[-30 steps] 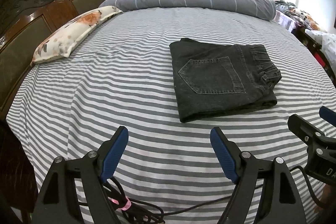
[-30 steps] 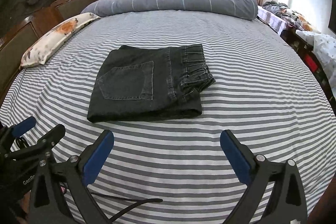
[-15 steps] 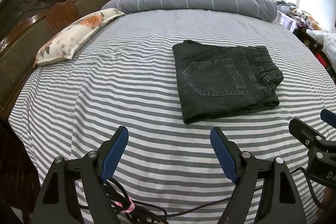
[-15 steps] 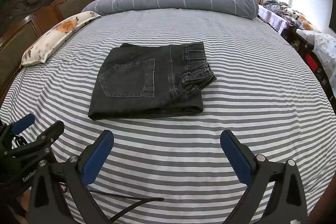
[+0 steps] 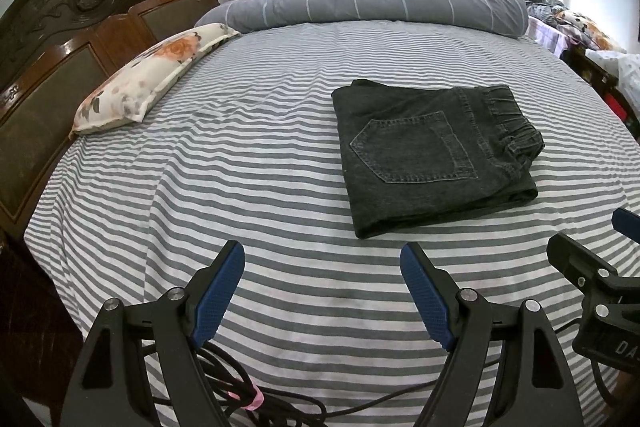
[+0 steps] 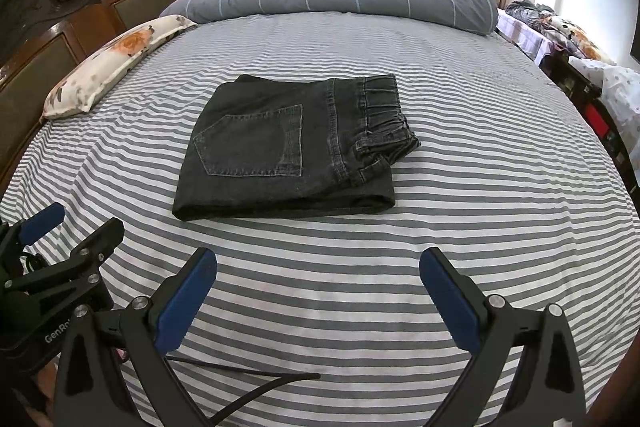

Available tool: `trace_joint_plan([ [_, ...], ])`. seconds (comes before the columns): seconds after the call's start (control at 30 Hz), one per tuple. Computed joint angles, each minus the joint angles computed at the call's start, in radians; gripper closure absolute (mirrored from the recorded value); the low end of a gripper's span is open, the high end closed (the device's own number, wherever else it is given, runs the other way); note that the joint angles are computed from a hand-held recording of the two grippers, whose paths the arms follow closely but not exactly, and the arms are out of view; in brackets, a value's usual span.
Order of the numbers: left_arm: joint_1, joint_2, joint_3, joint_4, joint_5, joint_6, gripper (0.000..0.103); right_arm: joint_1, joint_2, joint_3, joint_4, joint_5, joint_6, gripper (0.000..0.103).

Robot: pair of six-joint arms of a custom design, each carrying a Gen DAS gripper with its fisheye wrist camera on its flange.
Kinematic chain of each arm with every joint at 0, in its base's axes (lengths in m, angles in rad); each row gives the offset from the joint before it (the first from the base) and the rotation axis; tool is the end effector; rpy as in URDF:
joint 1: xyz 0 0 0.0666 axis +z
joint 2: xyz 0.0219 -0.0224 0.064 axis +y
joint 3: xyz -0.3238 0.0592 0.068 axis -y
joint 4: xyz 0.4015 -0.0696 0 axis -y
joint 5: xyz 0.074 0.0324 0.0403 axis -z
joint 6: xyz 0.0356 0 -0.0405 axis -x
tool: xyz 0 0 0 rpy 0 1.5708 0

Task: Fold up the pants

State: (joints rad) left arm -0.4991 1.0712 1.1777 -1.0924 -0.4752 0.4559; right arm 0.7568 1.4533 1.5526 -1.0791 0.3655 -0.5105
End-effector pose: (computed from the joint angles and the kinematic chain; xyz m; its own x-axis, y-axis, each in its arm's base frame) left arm 0.3446 -0.1698 0.4019 -0.7470 -0.0387 -0.6637 -0.1393 0.9852 0.0994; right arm 0.3802 0.3410 0.4108 -0.7693 -0.0989 -0.6312 -0.1382 0.9903 0.0133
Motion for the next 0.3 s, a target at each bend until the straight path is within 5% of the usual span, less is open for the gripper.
trace_joint_plan([
  [0.3, 0.001, -0.005, -0.005, 0.004, 0.008, 0.004, 0.023, -0.005, -0.006, -0.012, -0.002, -0.014, -0.008, 0.003],
])
